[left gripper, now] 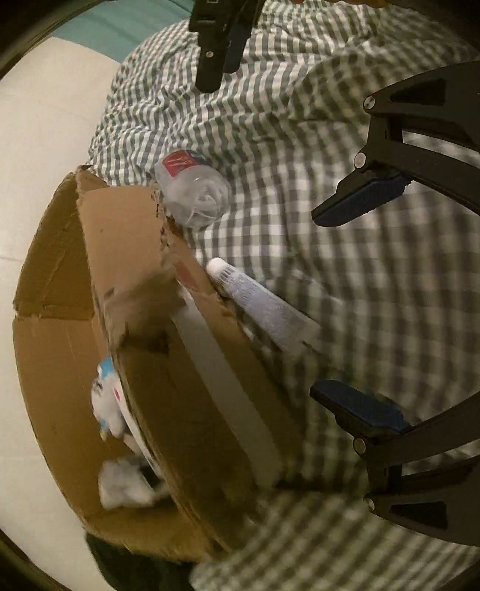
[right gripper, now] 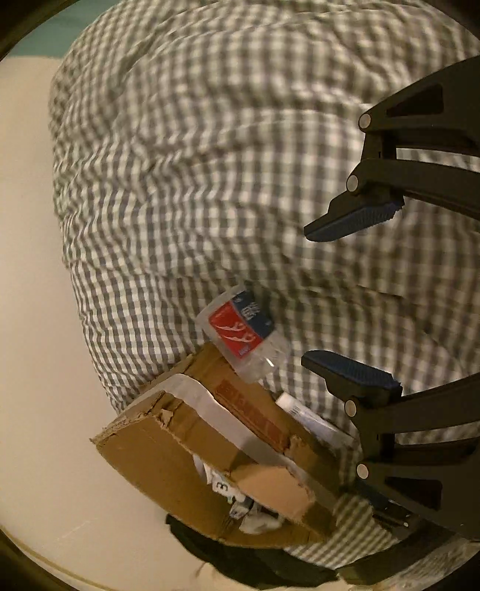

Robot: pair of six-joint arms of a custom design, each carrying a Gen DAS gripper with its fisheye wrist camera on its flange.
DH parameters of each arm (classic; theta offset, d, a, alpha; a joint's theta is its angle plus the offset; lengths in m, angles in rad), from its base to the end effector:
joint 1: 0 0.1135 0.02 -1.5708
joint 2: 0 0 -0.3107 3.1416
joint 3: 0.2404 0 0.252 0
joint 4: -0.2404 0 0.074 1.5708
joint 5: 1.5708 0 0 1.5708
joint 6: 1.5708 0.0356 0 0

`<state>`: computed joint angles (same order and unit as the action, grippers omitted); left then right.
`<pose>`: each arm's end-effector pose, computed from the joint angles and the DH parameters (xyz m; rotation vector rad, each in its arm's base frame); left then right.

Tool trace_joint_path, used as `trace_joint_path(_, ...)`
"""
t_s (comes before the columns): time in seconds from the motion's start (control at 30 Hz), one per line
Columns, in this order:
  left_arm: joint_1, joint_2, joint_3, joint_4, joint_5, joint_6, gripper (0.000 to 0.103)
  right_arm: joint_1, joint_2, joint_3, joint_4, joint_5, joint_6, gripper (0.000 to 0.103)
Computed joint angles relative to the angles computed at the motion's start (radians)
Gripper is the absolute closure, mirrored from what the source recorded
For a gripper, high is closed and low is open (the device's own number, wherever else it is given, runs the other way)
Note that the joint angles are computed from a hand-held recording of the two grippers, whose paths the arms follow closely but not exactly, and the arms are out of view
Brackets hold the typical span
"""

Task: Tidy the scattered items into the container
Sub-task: 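Move both grippers back over the white tube and the plastic bottle, then grasp the white tube with the left gripper while the right gripper grasps the red-and-blue bottle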

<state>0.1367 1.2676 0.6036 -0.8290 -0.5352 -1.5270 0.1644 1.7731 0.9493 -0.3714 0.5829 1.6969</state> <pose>0.1611 0.0405 0.2021 -2.0127 1.7950 0.5006 0.3295 0.0348 0.1826 1.8049 1.6734 -0.0658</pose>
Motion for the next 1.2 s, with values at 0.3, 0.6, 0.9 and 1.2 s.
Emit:
trace_joint_path(0.3,0.282,0.097,-0.110,0.354,0.020,0.317,0.015,-0.107,0.141,0.097,0.094,-0.005,-0.302,0.019)
trace_joint_path(0.6,0.241,0.168,-0.123,0.358,-0.046,0.250,0.024,-0.233,0.263,0.121,0.300,-0.038,-0.389,0.003)
trace_joint_path(0.9,0.227,0.171,-0.170,0.405,-0.016,0.249,0.075,-0.261,0.397,0.356,0.044,-0.053,-0.410,0.009)
trace_joint_path(1.2,0.140,-0.012,-0.228,0.341,0.019,0.147,0.089,-0.186,0.321,0.194,0.139,-0.118,-0.292,0.074)
